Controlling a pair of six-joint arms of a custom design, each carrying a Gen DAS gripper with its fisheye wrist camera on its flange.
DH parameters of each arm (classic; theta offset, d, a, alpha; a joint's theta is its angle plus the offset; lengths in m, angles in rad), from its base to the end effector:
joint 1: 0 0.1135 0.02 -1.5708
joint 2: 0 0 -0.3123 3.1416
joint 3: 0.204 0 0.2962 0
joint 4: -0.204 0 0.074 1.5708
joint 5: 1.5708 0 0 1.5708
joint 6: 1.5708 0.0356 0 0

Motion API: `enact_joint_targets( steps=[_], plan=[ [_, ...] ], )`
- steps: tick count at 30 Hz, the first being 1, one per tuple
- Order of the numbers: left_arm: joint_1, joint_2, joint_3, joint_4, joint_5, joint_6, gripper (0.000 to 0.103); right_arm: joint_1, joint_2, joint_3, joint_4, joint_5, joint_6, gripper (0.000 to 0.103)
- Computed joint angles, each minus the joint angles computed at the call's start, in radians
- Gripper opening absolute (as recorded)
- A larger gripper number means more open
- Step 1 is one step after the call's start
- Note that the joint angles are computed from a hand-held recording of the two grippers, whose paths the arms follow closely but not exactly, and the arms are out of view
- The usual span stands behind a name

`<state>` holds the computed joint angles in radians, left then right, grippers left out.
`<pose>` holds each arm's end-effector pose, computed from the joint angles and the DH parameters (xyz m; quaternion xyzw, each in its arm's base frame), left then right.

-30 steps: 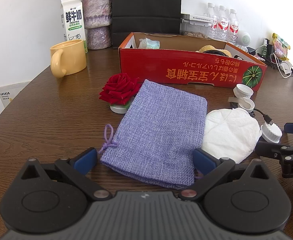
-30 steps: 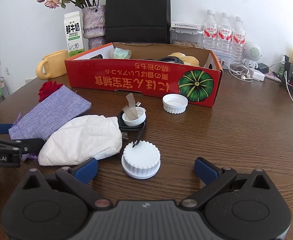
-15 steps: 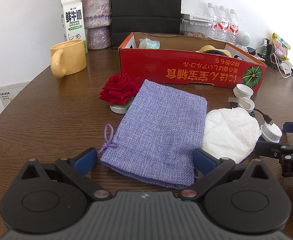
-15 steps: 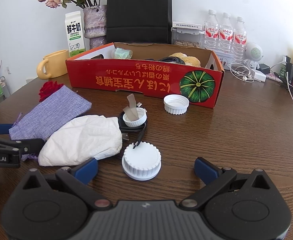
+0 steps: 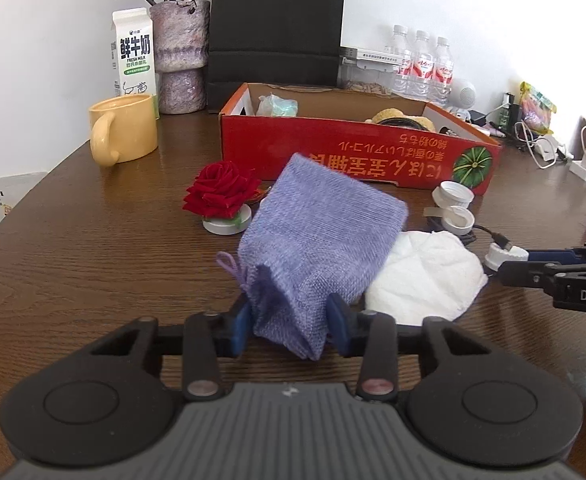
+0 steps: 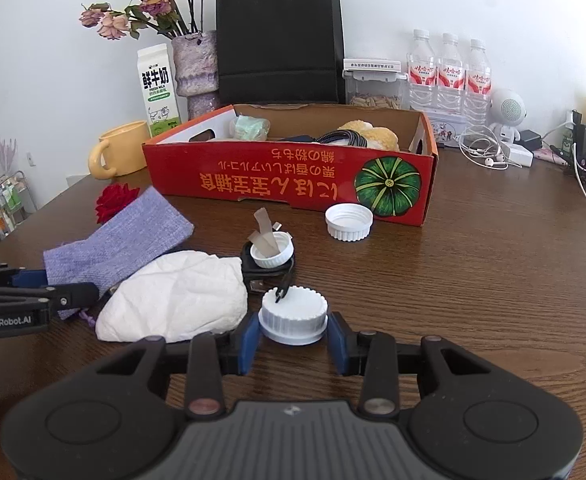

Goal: Organize objects
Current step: 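Close the left gripper on the purple bag while the right closes on the white cap, then carry the purple bag with the left gripper while the right carries the cap into the box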

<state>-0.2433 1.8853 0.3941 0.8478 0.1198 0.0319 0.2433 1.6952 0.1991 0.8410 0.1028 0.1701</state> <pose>0.2775 -0.0733 0.0605 0.1490 0.8807 -0.1004 0.4383 0.2212 0.0511 0.0720 -0.0101 0.8961 0.0455 0.4415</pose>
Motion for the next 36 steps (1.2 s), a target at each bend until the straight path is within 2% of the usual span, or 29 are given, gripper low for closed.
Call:
enact_joint_targets(
  steps=[1,3,7,17,25,36],
  plan=[
    [-0.001,-0.008,-0.009,0.008,0.001,0.003,0.023,0.004,-0.008,-0.003,-0.002,0.005,-0.004,0.036],
    [-0.004,-0.029,-0.032,0.029,-0.010,0.007,0.019,0.012,-0.028,-0.011,-0.006,0.016,-0.003,0.036],
    [-0.003,-0.090,-0.072,0.045,-0.021,0.013,0.017,0.027,-0.070,-0.033,-0.014,0.035,0.004,0.036],
    [0.006,-0.280,-0.135,-0.010,-0.043,0.002,0.017,0.076,-0.243,-0.092,-0.083,0.078,0.009,0.035],
    [-0.015,-0.351,-0.121,-0.071,-0.050,-0.005,0.017,0.107,-0.369,-0.093,-0.150,0.103,0.000,0.035],
    [-0.061,-0.312,-0.010,-0.110,-0.082,-0.037,0.017,0.099,-0.321,-0.006,-0.111,0.089,-0.040,0.035]
  ],
)
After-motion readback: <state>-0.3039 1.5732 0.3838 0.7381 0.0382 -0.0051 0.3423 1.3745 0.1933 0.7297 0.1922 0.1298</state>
